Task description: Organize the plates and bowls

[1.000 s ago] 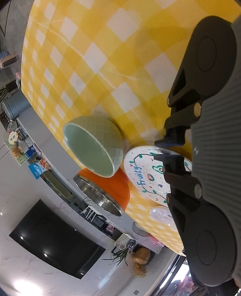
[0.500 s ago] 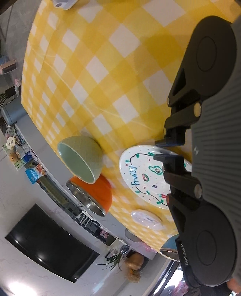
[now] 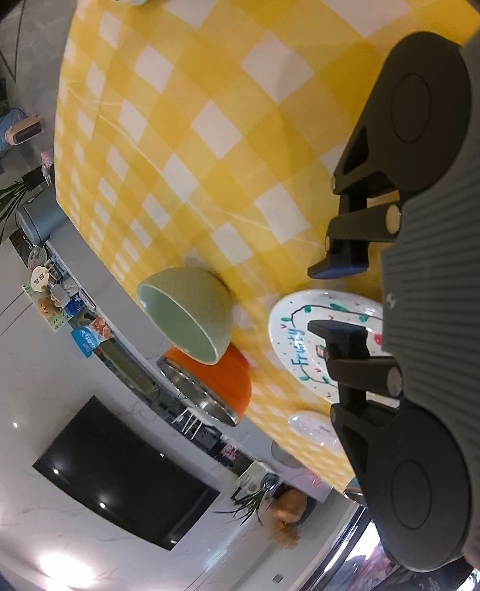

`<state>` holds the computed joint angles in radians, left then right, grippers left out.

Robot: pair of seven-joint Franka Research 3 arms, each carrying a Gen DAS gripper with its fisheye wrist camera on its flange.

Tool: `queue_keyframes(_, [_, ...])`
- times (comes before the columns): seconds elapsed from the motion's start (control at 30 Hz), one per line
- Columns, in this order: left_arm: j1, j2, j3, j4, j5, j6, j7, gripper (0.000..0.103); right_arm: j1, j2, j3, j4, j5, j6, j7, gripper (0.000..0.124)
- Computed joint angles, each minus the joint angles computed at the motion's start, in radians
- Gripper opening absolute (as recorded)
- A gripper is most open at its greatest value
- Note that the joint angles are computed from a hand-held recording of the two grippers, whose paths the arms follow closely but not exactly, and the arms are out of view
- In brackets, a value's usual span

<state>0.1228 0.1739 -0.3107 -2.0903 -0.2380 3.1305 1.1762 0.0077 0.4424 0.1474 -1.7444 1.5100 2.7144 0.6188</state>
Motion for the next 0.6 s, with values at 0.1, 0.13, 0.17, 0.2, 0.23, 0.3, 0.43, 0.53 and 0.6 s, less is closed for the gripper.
queue_keyframes(0.1, [0.026,0.005,-0.036,-0.001,-0.023,0.015,0.034,0.030,-0.004,0.005,0.004,0.003,0.018,-0.007,-0.011,0.015])
queue_keyframes(0.13, [0.039,0.007,-0.052,-0.001,-0.035,0.017,0.047,0.030,-0.005,0.008,0.004,0.005,0.021,-0.011,-0.011,0.014])
queue_keyframes(0.17, [0.051,0.007,-0.068,-0.002,-0.049,0.017,0.060,0.030,-0.006,0.007,0.005,0.004,0.028,-0.011,-0.014,0.013])
queue_keyframes(0.2, [0.081,0.009,-0.103,0.001,-0.080,0.015,0.090,0.030,-0.007,0.008,0.004,0.004,0.033,-0.014,-0.016,0.013])
queue_keyframes(0.23, [0.106,0.013,-0.134,0.004,-0.113,0.015,0.119,0.030,-0.007,0.009,0.004,0.005,0.038,-0.016,-0.016,0.013])
queue_keyframes(0.3, [0.117,0.014,-0.152,0.005,-0.145,0.017,0.153,0.029,-0.007,0.010,0.004,0.006,0.050,-0.018,-0.020,0.013])
queue_keyframes(0.43, [0.078,0.009,-0.113,0.001,-0.131,0.017,0.138,0.028,-0.003,0.008,0.001,0.004,0.057,-0.017,-0.023,0.013])
queue_keyframes(0.53, [0.051,0.004,-0.082,0.000,-0.120,0.010,0.119,0.020,0.005,0.006,-0.004,0.002,0.047,0.001,-0.021,0.007])
queue_keyframes(0.6, [0.041,0.002,-0.069,-0.004,-0.114,0.012,0.110,0.016,0.007,0.004,-0.003,-0.001,0.043,0.007,-0.028,0.005])
